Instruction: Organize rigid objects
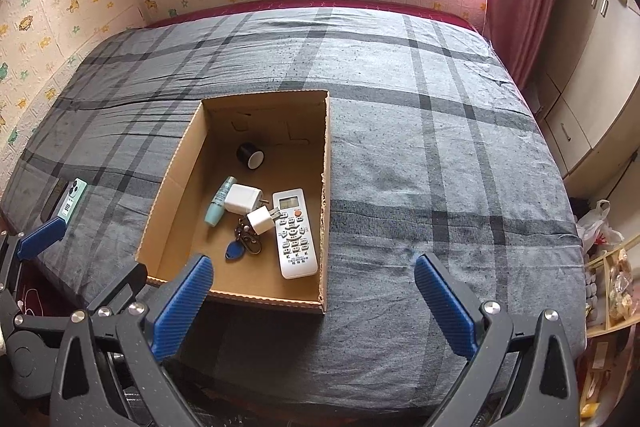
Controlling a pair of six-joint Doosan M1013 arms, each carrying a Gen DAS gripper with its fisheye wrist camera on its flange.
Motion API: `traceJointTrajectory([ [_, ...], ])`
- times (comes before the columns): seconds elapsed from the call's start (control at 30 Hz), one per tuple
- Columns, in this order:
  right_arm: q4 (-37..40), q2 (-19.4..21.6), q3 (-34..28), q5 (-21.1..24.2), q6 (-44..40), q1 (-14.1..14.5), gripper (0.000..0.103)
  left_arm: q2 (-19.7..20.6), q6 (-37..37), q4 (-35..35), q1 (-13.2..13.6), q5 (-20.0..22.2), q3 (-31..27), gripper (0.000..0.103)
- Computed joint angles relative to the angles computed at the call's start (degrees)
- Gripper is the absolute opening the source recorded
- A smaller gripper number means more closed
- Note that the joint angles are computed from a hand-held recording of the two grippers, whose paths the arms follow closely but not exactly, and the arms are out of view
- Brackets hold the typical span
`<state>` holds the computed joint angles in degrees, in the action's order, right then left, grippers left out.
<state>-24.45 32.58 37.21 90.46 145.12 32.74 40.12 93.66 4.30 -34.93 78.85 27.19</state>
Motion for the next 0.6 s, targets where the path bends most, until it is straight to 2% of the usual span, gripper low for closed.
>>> traceJointTrajectory([
  [0.6,0.2,0.5,-0.7,0.7,-0.4,0.0,0.103,-0.1,-0.1,0.1,-0.1,-0.6,0.5,0.103],
])
